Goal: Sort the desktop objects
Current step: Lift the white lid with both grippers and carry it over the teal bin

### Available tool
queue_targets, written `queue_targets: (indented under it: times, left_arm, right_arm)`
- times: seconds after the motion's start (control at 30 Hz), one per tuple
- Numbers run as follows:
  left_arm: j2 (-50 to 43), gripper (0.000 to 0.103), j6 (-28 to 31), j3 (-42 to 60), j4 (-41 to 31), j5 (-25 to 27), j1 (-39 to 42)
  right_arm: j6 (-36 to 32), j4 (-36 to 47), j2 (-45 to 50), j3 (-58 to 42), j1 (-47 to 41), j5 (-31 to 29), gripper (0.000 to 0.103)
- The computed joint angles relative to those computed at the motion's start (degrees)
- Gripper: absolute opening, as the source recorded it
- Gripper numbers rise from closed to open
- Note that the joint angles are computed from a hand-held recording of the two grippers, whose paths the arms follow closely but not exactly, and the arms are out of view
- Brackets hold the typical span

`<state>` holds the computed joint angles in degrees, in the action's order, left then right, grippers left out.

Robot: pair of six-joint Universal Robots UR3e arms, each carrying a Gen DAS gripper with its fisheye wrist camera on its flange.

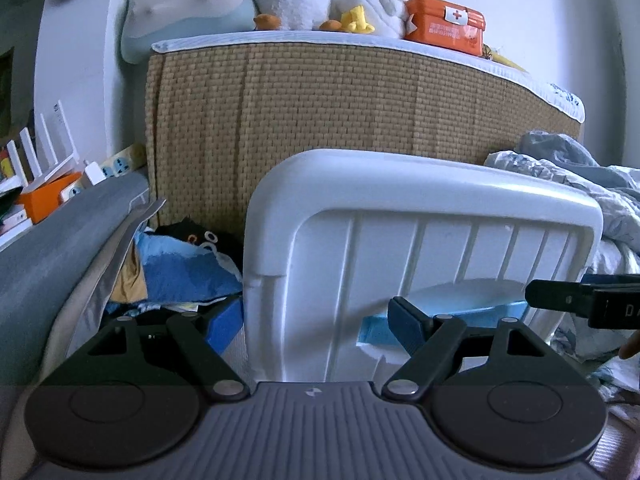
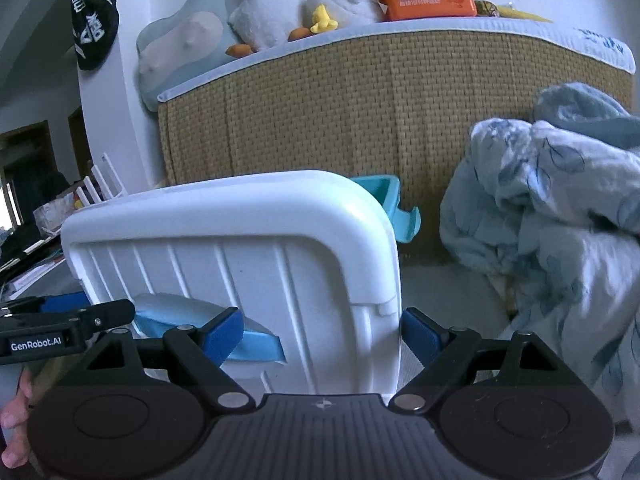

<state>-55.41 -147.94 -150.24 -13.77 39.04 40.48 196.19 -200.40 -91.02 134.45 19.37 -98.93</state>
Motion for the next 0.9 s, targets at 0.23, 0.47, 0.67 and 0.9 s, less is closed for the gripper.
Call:
queue_targets:
  times: [0.23,0.47,0.67,0.9]
  left_arm:
    - [-18.9,0.081,-8.7,8.3,16.1,5.7,-8.3]
    - [-31.8,0.081,-12.3,19.6,21.8,12.0,-16.0]
    - [-39.4,0.081,-13.8,28.0,22.3,14.3,-19.8]
    - [-45.4,0.081,-15.3,34.0,23.1,17.8,-23.0]
  right_arm:
    - [-3.4,1.1,3.6,-5.8,-2.9,2.7,0.092]
    - [-4.5,4.2,7.8,-13.2,-5.5,3.8,0.093]
    - [-6.1,4.5,11.7,-18.1,-7.2,4.5,0.093]
    - [-6.2,5.6,15.3,-22.5,-8.0,4.0,0.093]
